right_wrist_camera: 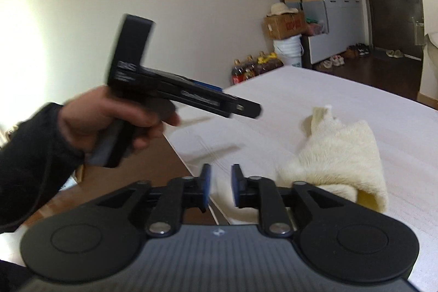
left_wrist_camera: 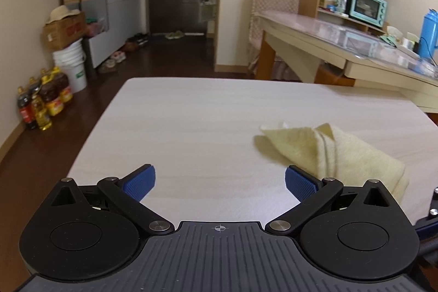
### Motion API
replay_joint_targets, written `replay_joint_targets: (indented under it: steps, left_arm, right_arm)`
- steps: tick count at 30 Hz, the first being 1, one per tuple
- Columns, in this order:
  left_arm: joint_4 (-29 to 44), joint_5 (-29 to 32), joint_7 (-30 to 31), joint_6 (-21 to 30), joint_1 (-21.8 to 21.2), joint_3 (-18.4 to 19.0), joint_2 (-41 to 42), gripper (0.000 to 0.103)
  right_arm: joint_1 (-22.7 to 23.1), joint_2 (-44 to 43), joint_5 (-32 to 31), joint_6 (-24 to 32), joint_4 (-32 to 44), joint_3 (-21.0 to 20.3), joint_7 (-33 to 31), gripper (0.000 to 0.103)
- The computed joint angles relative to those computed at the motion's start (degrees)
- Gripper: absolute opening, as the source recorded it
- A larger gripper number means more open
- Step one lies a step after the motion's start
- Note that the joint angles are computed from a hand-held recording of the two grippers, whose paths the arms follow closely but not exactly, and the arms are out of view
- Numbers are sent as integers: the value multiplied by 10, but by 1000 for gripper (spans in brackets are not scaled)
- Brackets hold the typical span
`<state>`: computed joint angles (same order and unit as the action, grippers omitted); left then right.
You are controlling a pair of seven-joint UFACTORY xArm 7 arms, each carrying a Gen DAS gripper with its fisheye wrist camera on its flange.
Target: Fold towel
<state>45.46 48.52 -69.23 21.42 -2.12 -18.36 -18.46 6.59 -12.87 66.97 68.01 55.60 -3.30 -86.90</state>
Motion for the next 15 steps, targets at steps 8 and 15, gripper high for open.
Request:
replay_joint_targets:
  steps: [8,15]
  left_arm:
    - [15,0,12,1,-12,7,21,103]
    - [6,15,-14,-5,-18,6,24,103]
  right_arm:
    - [16,-42,-7,-185,-36,16,-146,41]
    - [90,-48,-62,-327,-68,41,-296,48]
